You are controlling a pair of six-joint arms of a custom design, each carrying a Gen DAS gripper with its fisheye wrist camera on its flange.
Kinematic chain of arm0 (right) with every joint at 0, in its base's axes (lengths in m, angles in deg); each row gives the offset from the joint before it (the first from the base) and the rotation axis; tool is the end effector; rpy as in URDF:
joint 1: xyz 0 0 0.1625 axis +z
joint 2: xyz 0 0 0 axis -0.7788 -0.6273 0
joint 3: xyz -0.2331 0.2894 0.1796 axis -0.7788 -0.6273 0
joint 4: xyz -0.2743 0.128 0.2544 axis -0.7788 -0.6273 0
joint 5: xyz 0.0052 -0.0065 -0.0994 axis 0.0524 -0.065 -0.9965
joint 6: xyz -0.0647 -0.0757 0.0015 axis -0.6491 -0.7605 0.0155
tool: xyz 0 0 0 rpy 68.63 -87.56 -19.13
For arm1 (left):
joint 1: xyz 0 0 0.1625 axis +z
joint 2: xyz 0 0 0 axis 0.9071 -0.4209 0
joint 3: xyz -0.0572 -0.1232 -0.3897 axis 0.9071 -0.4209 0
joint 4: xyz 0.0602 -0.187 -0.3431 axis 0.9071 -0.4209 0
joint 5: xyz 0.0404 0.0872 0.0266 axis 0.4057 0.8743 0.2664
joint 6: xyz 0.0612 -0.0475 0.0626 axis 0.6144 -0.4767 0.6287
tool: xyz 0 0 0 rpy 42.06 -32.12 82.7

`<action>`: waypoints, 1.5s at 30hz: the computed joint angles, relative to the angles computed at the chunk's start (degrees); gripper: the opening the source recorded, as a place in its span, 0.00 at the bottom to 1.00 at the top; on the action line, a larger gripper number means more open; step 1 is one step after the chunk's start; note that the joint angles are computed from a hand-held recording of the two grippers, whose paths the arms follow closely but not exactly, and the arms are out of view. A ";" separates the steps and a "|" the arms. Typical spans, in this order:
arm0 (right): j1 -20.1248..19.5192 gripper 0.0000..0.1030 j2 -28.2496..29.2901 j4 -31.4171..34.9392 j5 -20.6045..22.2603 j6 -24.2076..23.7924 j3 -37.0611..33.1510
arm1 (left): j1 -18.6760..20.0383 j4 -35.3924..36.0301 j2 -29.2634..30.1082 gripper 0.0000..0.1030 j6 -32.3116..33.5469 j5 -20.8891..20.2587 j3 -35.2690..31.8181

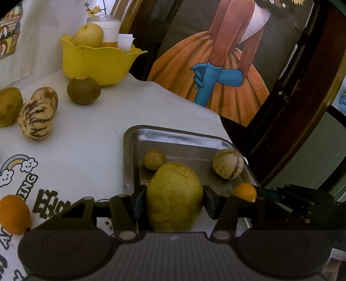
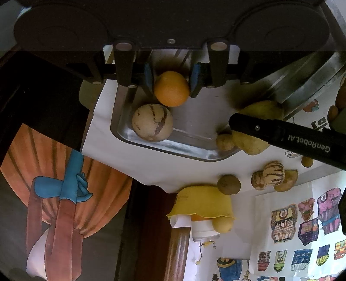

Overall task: Organize fruits
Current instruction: 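Carry the pear and orange into the metal tray and open both tools, then withdraw both tools from the tray toward the remaining fruits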

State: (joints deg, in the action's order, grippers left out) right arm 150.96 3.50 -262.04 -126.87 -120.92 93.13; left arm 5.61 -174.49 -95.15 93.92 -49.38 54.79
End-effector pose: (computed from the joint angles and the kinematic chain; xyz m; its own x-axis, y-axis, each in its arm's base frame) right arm 0.1782 -0.6793 0.0916 -0.5835 0.2499 0.7727 -0.5258 0.6089 -0.5939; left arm -0.1502 -0.8323 0.1039 -0.6992 0.6992 -0.1495 0.7063 0.6429 -0.2965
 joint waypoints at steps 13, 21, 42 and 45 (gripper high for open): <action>1.53 0.70 0.87 -5.45 -0.48 -1.71 1.15 | 0.52 -6.52 -4.77 0.84 -0.60 -3.98 6.85; 4.27 0.94 0.66 -10.68 -0.76 -1.37 4.00 | 0.07 -20.50 -12.35 0.99 1.64 -1.42 19.59; 12.74 0.99 0.82 -10.48 -4.67 12.05 13.64 | 2.85 -32.21 -30.47 1.00 4.85 3.84 42.23; 13.59 0.99 0.97 -9.17 -5.27 15.07 14.38 | 3.23 -33.11 -32.28 1.00 6.21 4.21 44.35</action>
